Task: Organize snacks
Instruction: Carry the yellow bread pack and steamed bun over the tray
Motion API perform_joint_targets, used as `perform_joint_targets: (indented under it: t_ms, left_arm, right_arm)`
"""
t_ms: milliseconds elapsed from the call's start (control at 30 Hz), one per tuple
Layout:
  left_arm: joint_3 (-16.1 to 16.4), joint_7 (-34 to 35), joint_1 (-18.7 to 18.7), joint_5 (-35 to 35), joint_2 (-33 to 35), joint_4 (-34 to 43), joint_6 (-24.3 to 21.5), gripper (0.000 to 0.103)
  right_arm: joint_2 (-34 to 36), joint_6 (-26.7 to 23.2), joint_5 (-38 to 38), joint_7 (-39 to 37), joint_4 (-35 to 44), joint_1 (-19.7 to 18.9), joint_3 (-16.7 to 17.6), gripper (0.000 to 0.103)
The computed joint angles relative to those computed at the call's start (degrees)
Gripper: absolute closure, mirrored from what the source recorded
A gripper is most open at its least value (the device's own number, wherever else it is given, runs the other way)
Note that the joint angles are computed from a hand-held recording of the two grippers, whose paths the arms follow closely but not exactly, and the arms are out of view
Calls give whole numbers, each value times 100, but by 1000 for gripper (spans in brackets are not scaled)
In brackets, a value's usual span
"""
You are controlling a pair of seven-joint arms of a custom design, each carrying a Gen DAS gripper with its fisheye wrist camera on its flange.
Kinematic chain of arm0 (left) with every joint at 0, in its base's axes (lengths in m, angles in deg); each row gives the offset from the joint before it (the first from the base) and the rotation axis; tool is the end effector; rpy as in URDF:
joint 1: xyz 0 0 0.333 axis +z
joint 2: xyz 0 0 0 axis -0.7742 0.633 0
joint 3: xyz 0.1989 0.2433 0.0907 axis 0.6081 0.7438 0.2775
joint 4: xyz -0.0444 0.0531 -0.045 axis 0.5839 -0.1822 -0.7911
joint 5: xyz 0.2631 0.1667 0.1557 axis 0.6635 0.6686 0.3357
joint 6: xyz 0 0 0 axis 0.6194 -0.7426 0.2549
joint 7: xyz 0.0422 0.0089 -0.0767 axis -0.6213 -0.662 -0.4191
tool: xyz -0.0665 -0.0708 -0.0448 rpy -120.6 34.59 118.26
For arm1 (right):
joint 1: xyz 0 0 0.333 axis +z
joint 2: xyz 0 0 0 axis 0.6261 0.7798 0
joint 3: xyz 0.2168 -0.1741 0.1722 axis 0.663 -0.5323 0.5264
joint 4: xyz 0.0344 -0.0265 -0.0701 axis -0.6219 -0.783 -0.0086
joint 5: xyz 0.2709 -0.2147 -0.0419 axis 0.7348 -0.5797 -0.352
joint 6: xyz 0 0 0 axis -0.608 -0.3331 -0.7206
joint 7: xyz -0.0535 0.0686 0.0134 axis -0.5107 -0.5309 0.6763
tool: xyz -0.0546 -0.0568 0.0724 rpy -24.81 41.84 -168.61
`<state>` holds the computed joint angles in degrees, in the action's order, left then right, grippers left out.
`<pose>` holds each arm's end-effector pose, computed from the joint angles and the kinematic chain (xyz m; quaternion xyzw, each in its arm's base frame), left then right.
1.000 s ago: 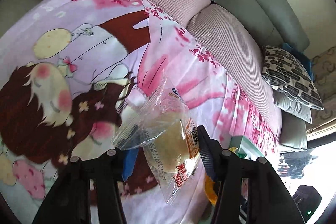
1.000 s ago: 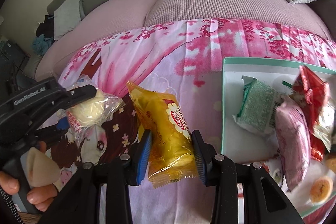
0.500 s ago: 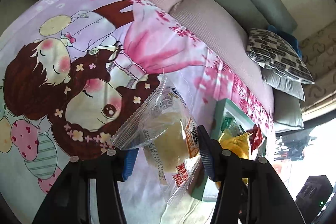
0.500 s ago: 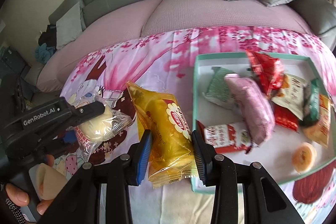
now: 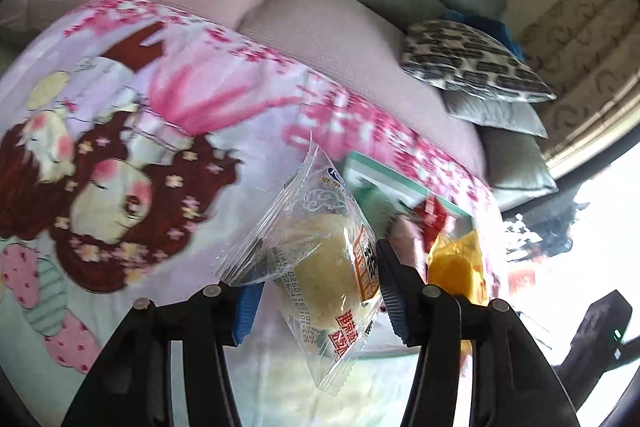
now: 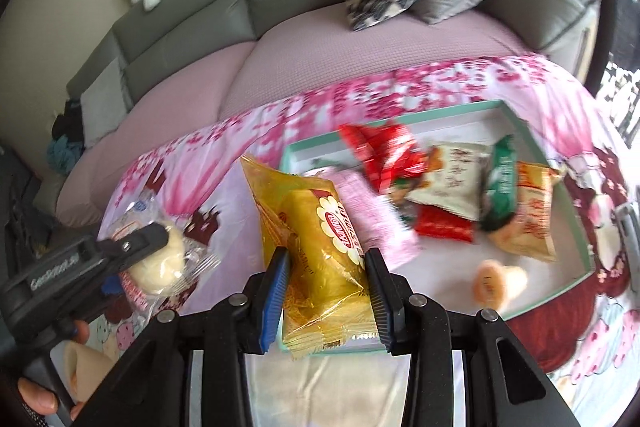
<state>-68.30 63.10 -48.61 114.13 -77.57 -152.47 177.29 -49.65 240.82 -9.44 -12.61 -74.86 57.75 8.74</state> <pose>0.4316 -0.1452 0.4060 -0.8586 0.3860 -0.3303 0.0685 0.5018 0.2193 0.4059 -0.7587 0.5711 -0.0571 0.3082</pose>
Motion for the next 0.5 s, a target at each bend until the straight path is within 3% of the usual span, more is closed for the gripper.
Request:
perform_joint_targets:
  t_ms: [167,400,500]
  left_arm:
    - [36,230,-273,35,245,322,8,48]
    - [167,1389,-863,-825,682,660,14,48]
    - [26,1952,-919,-1328,873,795,-69,47]
  right_arm:
    - [-22,320,-583,822,-128,1,-348,62]
    - [-69,436,-775,1209,-154,-322,-417,62]
    - [-87,444,-848,1318,-170,-412,-450,62]
